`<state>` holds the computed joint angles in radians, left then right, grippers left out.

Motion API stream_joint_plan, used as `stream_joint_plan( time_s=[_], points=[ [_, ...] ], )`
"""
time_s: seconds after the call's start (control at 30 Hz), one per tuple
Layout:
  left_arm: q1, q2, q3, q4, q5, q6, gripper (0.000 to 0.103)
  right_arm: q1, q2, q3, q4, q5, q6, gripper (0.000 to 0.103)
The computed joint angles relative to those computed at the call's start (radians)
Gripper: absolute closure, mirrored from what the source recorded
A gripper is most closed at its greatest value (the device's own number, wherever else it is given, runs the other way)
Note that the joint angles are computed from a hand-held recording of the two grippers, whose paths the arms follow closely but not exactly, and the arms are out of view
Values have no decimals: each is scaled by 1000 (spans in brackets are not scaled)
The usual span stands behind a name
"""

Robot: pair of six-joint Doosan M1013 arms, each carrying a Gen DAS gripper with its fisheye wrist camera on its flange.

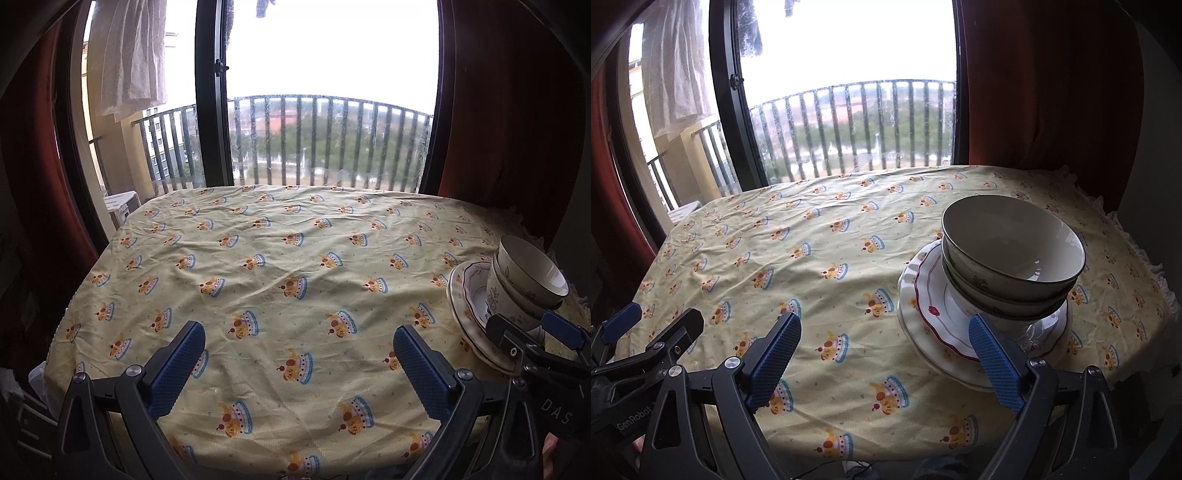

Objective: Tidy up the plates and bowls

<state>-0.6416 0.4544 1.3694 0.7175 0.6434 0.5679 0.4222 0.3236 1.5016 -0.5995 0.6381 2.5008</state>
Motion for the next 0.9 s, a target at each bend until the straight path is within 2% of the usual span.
stream_joint_plan(
  time_s=[0.9],
  points=[
    [-3,-8,12,21,10,-6,0,2,-3,7,-1,-5,5,9]
  ],
)
